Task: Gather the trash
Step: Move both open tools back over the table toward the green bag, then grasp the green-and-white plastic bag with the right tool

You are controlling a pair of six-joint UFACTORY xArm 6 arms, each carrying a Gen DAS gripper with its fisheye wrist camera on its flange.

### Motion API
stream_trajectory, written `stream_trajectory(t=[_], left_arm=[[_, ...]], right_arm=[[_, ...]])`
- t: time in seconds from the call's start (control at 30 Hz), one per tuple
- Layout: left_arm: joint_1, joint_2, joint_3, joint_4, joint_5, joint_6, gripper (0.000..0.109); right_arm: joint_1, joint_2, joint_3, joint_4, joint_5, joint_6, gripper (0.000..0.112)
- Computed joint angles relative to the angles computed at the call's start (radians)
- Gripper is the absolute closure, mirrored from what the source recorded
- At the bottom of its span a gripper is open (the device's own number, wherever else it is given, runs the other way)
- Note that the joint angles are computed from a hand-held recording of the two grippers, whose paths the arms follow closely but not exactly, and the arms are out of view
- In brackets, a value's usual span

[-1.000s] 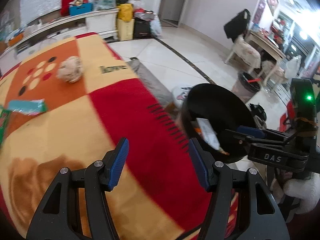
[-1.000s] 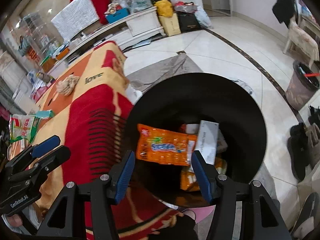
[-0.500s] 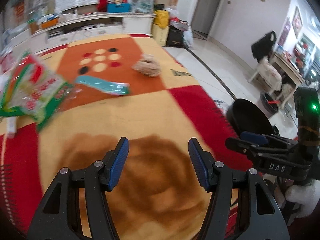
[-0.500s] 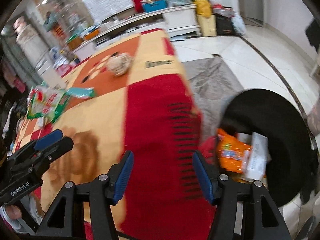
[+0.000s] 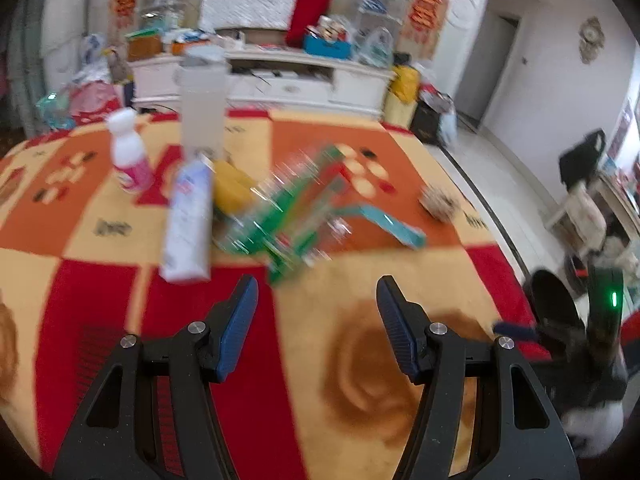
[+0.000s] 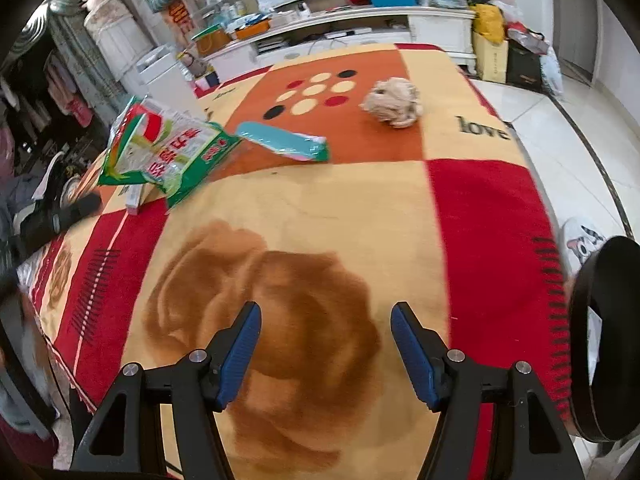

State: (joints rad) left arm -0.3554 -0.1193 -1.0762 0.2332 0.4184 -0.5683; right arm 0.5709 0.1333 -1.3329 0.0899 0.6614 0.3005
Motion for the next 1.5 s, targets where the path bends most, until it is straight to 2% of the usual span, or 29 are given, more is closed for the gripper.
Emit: stream_trajectory(t=[0.17,0.23,0.3,0.37,0.43,0.57,0.67,0.83,0.9,0.97,1.17,1.37,1.5], left_arm=[[0.059,0.047,-0.062,-0.015,-0.018,0.002,0.048],[0.069,0.091,-0.101,-0.065,-0.02,0.058,0.048],[0.072,0.132,-0.133,-0.138,-0.011,0.143,0.048],[0.059,0.149,-0.128,-0.277,-0.029,0.294,0.049],[0.037,0.139,-0.103,-0.354,-0.053,0.384,0.062],[-0.022,0.075,-0.018,-0.447,-0.08,0.524,0.069],[-0.067,0.019,0.041,-0.547,-0.049,0.659,0.069],[-0.085,-0.035,0.092,-0.61,0.043,0.714,0.065],[-0.076,-0.059,0.11,-0.704,0.072,0.771,0.057],[-0.072,-0.088,0.135,-0.778,0.079,0.825,0.049],[-0.058,-0.172,0.198,-0.877,0.086,0.873,0.049],[-0.005,-0.295,0.303,-0.808,0.099,0.806,0.049],[0.048,-0.364,0.364,-0.703,0.105,0.734,0.049]], right_arm=[[0.01,0.007,-0.012,0.0,0.014,-0.006,0.047],[0.007,0.003,-0.007,-0.005,0.016,0.001,0.047],[0.003,0.001,-0.004,-0.011,0.019,0.012,0.047],[-0.004,-0.01,0.009,-0.013,0.019,0.022,0.047],[-0.01,-0.02,0.019,-0.014,0.019,0.026,0.047],[-0.019,-0.022,0.02,-0.024,0.026,0.038,0.047],[-0.024,-0.025,0.019,-0.035,0.03,0.047,0.047],[-0.028,-0.03,0.006,-0.047,0.039,0.065,0.045],[-0.026,-0.035,0.001,-0.055,0.04,0.072,0.036],[-0.021,-0.039,-0.004,-0.055,0.035,0.074,0.036],[0.0,-0.023,-0.046,-0.041,0.04,0.061,0.036],[0.033,0.032,-0.109,0.07,0.047,-0.029,0.036],[0.062,0.094,-0.198,0.114,0.05,-0.093,0.033]])
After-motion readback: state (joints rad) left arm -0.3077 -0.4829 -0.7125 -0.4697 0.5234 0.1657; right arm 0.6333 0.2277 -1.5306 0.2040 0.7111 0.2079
